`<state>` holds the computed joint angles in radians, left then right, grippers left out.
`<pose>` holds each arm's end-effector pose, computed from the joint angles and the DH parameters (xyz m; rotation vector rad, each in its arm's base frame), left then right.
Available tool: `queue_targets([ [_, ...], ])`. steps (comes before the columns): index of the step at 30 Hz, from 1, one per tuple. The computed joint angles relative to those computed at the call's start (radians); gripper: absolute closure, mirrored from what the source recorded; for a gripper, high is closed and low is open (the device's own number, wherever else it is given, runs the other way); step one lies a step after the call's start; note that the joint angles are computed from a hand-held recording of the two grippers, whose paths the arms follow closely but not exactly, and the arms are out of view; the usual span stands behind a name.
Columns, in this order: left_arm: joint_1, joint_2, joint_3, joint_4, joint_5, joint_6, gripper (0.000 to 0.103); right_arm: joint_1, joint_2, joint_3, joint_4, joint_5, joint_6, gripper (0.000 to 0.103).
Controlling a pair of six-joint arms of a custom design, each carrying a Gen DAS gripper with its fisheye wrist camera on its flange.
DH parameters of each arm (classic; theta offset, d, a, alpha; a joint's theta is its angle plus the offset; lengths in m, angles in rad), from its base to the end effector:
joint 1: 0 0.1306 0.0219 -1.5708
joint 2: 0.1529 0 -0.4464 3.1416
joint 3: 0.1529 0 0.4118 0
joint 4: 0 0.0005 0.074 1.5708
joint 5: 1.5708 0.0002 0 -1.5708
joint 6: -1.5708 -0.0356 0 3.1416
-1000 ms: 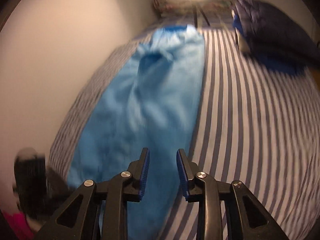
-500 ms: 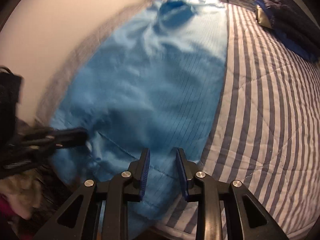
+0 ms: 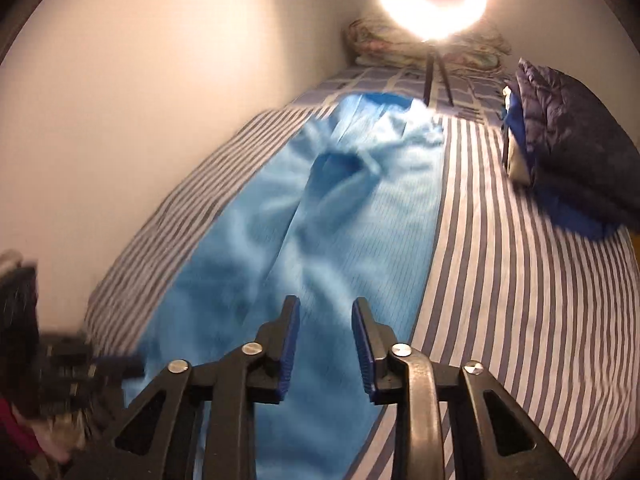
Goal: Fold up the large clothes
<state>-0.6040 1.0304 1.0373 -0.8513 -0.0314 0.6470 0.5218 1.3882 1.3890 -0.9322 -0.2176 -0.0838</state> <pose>0.2783 -0.1913 0.4647 -0.0682 2.4844 -0.5214 0.4170 0.2481 0.4897 -0.6431 2.4657 0.5169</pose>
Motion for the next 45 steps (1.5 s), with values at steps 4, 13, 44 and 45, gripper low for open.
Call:
queue_targets([
  [4,0.081,0.008,0.004,0.010,0.030,-0.048,0.103,-0.022,0.147,0.110,0.015,-0.031,-0.080,0.084],
  [13,0.266,0.021,-0.059,0.100,0.184,-0.015,0.103,0.013,0.412,0.299,0.004,0.031,-0.081,0.084],
  [44,0.290,-0.161,-0.175,0.023,0.163,0.117,0.045,-0.049,-0.091,-0.122,0.032,-0.154,-0.109,0.067],
  [45,0.283,-0.175,-0.185,0.010,0.173,0.135,0.045,-0.054,-0.115,-0.144,0.023,-0.159,-0.113,0.065],
])
